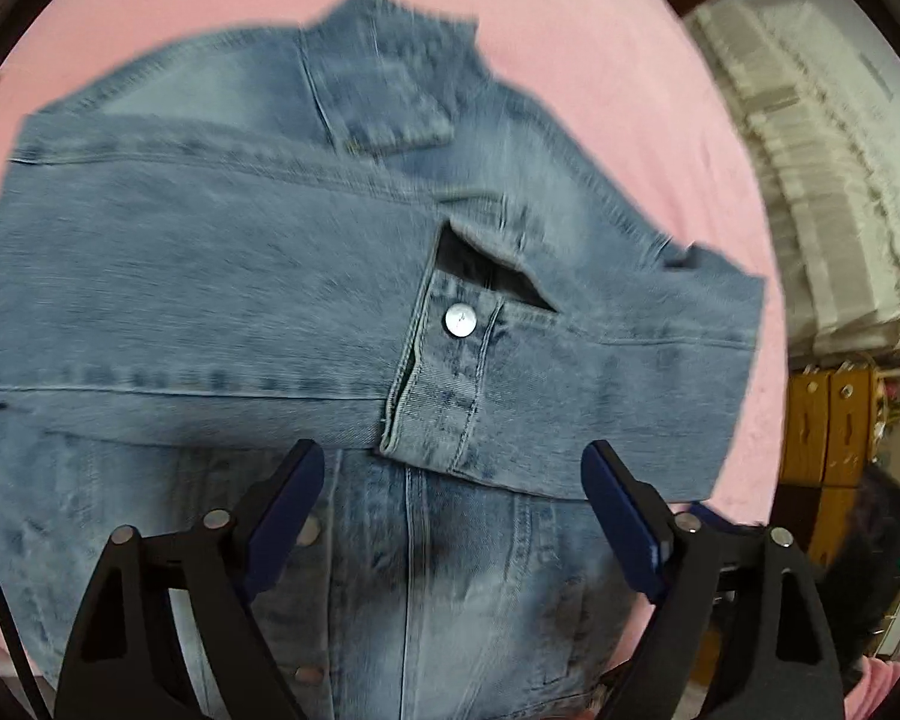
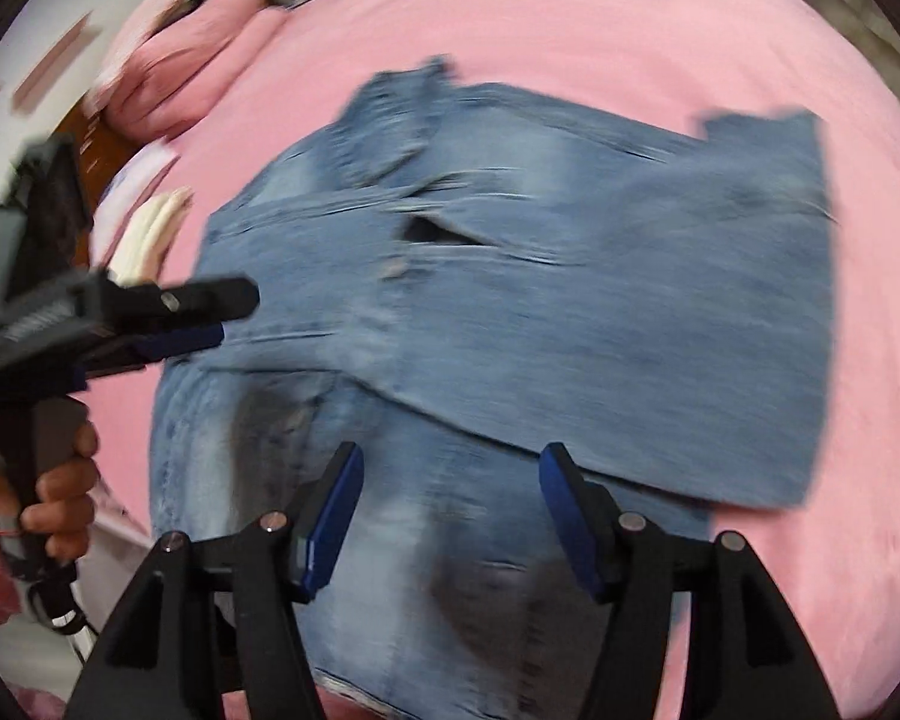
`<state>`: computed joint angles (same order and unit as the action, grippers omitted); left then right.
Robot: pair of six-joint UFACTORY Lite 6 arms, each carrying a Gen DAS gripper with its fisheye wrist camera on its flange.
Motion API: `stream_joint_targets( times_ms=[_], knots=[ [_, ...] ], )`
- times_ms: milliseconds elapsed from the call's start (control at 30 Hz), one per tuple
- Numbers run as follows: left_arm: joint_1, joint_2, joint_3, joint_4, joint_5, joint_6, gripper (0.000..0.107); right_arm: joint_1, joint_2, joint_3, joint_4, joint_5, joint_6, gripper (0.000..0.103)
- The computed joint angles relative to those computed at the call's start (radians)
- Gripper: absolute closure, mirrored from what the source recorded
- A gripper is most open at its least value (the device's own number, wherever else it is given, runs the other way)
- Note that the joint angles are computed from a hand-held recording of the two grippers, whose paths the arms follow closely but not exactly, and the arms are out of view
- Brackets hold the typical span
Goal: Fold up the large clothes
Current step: 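Open the right gripper to release the sleeve while the left gripper presses the fold, then grasp the buttoned denim cuff with the left gripper and lift it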
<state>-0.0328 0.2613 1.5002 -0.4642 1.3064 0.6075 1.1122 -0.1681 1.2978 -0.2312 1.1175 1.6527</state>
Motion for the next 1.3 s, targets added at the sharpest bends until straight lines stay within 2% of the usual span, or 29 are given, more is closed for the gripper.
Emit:
stream_joint_targets(
  times_ms=[133, 233, 333, 400, 467, 567, 667, 733, 933, 1067, 1300],
  knots=[
    [-0.091, 0.104, 0.004, 0.049, -0.058, -0.109, 0.026, 0.011, -0.167, -0.134, 0.009, 0.112, 0.094, 0.042],
    [-0.137, 0.156, 0.010, 0.080, -0.078, -0.168, 0.027, 0.029, -0.249, -0.173, 0.000, 0.205, 0.124, 0.042],
    [-0.190, 0.176, -0.003, 0.123, -0.092, -0.227, 0.037, 0.046, -0.314, -0.212, 0.011, 0.268, 0.138, 0.042],
    [-0.255, 0.156, -0.027, 0.212, -0.148, -0.297, 0.045, 0.046, -0.363, -0.251, 0.024, 0.290, 0.159, 0.042],
    [-0.299, 0.135, -0.042, 0.261, -0.182, -0.354, 0.060, 0.050, -0.388, -0.271, 0.026, 0.301, 0.193, 0.042],
    [-0.342, 0.118, -0.039, 0.274, -0.182, -0.400, 0.082, 0.062, -0.417, -0.302, 0.026, 0.304, 0.251, 0.042],
    [-0.423, 0.078, -0.056, 0.346, -0.208, -0.435, 0.095, 0.057, -0.424, -0.322, 0.030, 0.283, 0.268, 0.042],
    [-0.468, 0.031, -0.083, 0.371, -0.228, -0.416, 0.100, 0.049, -0.421, -0.330, 0.035, 0.262, 0.260, 0.042],
    [-0.589, -0.144, -0.068, 0.474, -0.266, -0.433, 0.101, 0.026, -0.397, -0.318, 0.024, 0.223, 0.221, 0.042],
    [-0.587, -0.128, 0.130, 0.474, -0.217, -0.432, 0.101, -0.019, -0.371, -0.295, 0.017, 0.201, 0.159, 0.042],
    [-0.458, 0.047, 0.646, 0.424, -0.155, -0.367, 0.104, -0.091, -0.296, -0.215, -0.012, 0.180, 0.027, 0.042]
  ],
)
